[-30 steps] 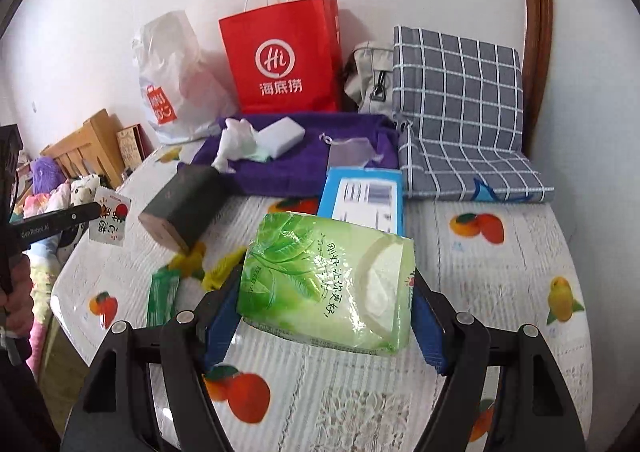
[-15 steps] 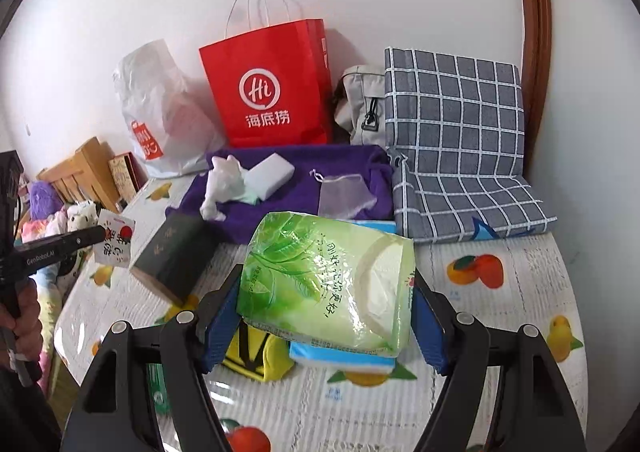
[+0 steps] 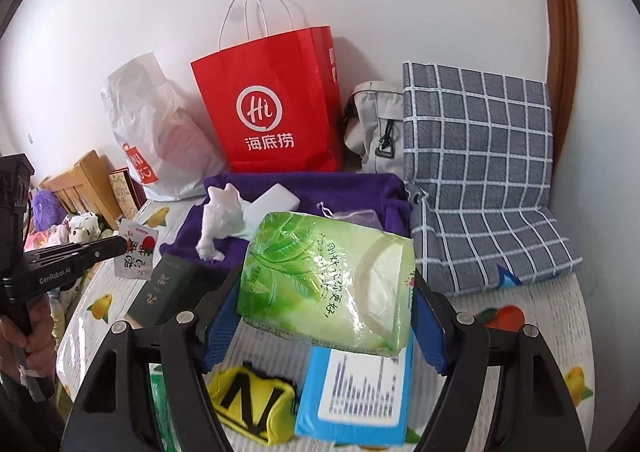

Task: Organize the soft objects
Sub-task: 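Carry the sachet with the left tool while the right tool carries the wipes pack toward the towel, then lower the sachet onto the towel and open the left tool while the right tool releases the wipes pack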

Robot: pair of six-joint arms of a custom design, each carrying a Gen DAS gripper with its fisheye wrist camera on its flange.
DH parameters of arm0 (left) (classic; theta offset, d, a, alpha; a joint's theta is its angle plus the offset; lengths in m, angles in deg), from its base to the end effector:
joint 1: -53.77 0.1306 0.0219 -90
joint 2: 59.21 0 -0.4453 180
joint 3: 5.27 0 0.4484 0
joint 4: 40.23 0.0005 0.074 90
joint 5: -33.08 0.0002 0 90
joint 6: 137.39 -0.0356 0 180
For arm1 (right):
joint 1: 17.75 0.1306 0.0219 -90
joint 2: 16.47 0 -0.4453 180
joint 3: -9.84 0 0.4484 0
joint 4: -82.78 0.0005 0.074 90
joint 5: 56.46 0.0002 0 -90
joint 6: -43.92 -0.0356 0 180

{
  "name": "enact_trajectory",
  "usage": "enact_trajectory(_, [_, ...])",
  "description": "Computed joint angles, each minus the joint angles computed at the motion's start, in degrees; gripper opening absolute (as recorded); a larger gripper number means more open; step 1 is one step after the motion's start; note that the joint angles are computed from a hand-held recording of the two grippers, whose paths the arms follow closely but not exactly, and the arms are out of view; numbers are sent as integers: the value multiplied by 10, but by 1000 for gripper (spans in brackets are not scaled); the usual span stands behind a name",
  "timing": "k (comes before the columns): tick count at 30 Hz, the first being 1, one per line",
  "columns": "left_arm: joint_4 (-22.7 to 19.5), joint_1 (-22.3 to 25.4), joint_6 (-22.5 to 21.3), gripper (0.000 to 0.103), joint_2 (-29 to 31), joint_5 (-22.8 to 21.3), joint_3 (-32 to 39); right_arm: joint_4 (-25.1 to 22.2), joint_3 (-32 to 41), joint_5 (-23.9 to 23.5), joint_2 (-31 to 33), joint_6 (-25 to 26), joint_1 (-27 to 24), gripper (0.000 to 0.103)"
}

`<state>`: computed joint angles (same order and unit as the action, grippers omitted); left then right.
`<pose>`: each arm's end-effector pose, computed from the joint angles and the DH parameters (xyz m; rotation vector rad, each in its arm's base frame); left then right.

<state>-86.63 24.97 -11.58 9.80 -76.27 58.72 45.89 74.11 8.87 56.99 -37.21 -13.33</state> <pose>0.3349 -0.1712 0.4229 -0.2895 2.3853 -0.1030 0.4091 0.0460 0.4091 -0.4720 2.2823 0.4709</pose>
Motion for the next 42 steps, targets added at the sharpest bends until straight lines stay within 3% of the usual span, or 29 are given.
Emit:
enact_trajectory(9, [40,48,-13,3,50,66,11,20,41,10,70,-28,26,75])
enact_trajectory(28, [65,94,-50,3,142,106,65,25,137,40,190,-32,63,75])
enact_trajectory(35, [60,109,-35,3,179,134,76,10,158,44,225,-16,70,75])
enact_trajectory(42, [70,116,-33,3,196,167,73,-35,181,35,268,12,72,76])
